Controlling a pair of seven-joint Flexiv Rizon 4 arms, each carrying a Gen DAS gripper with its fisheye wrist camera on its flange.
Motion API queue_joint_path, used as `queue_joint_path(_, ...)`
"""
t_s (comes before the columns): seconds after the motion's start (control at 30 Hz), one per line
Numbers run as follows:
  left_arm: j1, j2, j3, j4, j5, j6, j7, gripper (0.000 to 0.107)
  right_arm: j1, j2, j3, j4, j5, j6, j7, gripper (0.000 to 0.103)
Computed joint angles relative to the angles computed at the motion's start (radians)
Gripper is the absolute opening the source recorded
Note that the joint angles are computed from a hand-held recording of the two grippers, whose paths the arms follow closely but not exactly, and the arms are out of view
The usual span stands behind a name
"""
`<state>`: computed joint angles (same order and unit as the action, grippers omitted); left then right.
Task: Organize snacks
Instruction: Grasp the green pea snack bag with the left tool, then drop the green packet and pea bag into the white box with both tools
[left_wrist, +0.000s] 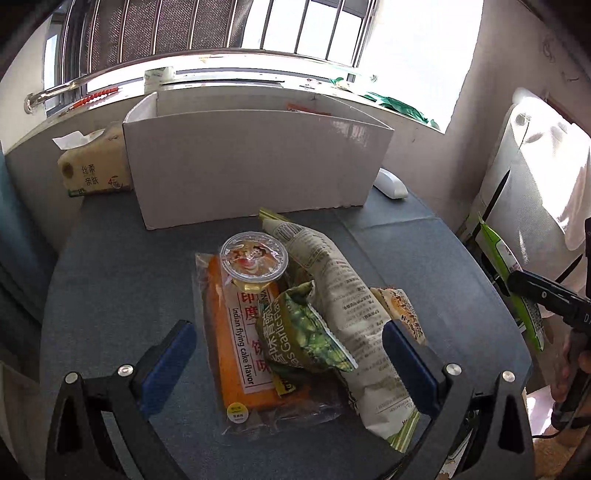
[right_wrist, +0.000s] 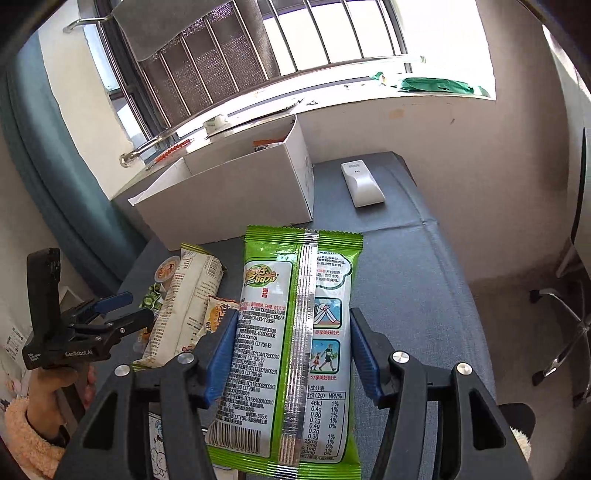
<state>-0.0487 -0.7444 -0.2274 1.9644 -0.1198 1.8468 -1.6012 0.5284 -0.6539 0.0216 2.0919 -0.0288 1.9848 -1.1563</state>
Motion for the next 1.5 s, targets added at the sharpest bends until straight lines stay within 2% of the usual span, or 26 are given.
queue_joint_path(0.03,0.042,-0.012,-0.043,-0.002,0.008,-0.003,-0.006,0.100,-0.007,0.002,0.008,0.007,0.000,0.001,0.003,0.063)
queue_joint_path(0.07,0.068,-0.021,-0.068,0.001,0.013,0.003,-0.014,0.092,-0.010,0.002,0.010,0.014,0.003,0.005,0.005,0.063)
queue_joint_path(0.1,0.077,-0.025,-0.072,0.002,0.011,0.003,-0.023,0.078,-0.017,0.002,0.015,0.019,0.002,0.005,0.008,0.063)
queue_joint_path(0.17,0.095,-0.037,-0.082,0.001,0.020,-0.013,-0.021,0.065,-0.028,-0.001,0.023,0.026,0.001,0.012,0.013,0.063)
queue_joint_path(0.2,0.094,-0.041,-0.077,-0.002,0.023,-0.019,-0.016,0.060,-0.039,-0.002,0.031,0.025,-0.006,0.006,0.018,0.063)
queue_joint_path(0.23,0.065,-0.038,-0.043,-0.008,0.019,-0.024,-0.010,0.058,-0.048,-0.006,0.040,0.023,-0.014,0.004,0.021,0.063)
queue_joint_path(0.27,0.028,-0.032,0.000,-0.014,0.015,-0.028,0.000,0.045,-0.048,-0.009,0.040,0.022,-0.015,0.009,0.023,0.063)
queue_joint_path(0.3,0.018,-0.029,0.011,-0.011,0.017,-0.019,0.004,0.041,-0.046,-0.011,0.038,0.018,-0.016,0.009,0.024,0.063)
queue_joint_path(0.37,0.078,-0.036,-0.055,0.012,0.037,0.036,-0.006,0.041,-0.045,-0.012,0.038,0.016,-0.018,0.011,0.027,0.063)
queue_joint_path(0.43,0.095,-0.031,-0.066,0.028,0.053,0.072,-0.022,0.041,-0.040,-0.007,0.036,0.019,-0.022,0.013,0.024,0.063)
queue_joint_path(0.53,0.180,-0.027,-0.138,0.065,0.121,0.138,-0.062,0.041,-0.033,-0.004,0.034,0.021,-0.020,0.019,0.020,0.063)
queue_joint_path(0.67,0.201,0.005,-0.142,0.089,0.185,0.202,-0.105,0.041,-0.106,-0.020,0.108,0.001,-0.078,0.052,0.038,0.063)
queue_joint_path(0.73,0.175,0.034,-0.109,0.084,0.188,0.210,-0.113,0.041,-0.136,-0.027,0.137,-0.019,-0.120,0.058,0.048,0.063)
queue_joint_path(0.8,0.188,0.050,-0.112,0.075,0.220,0.226,-0.122,0.041,-0.165,-0.036,0.165,-0.050,-0.168,0.054,0.062,0.063)
queue_joint_path(0.93,0.199,0.076,-0.111,0.037,0.247,0.212,-0.127,0.041,-0.154,-0.040,0.155,-0.126,-0.221,0.015,0.072,0.063)
queue_joint_path(1.0,0.205,0.083,-0.111,0.005,0.255,0.197,-0.121,0.041,-0.156,-0.049,0.158,-0.176,-0.251,-0.004,0.069,0.063)
queue_joint_path(1.1,0.225,0.071,-0.131,-0.070,0.260,0.152,-0.102,0.041,-0.203,-0.080,0.208,-0.275,-0.319,-0.059,0.087,0.063)
queue_joint_path(1.17,0.229,0.056,-0.138,-0.140,0.243,0.099,-0.072,0.041,-0.248,-0.121,0.259,-0.366,-0.376,-0.101,0.098,0.063)
queue_joint_path(1.23,0.244,0.026,-0.162,-0.222,0.228,0.037,-0.027,0.041,-0.246,-0.160,0.262,-0.473,-0.386,-0.159,0.116,0.063)
queue_joint_path(1.3,0.191,0.001,-0.107,-0.311,0.164,-0.021,0.017,0.041,-0.282,-0.227,0.332,-0.610,-0.416,-0.259,0.115,0.063)
queue_joint_path(1.37,0.172,-0.033,-0.092,-0.398,0.113,-0.101,0.059,0.041,-0.295,-0.298,0.390,-0.755,-0.420,-0.371,0.089,0.063)
queue_joint_path(1.43,0.111,-0.069,-0.016,-0.497,0.052,-0.195,0.084,0.041,-0.276,-0.360,0.403,-0.890,-0.409,-0.461,0.070,0.063)
queue_joint_path(1.5,0.102,-0.107,-0.006,-0.568,0.011,-0.258,0.115,0.041,-0.266,-0.428,0.441,-1.029,-0.400,-0.557,0.028,0.063)
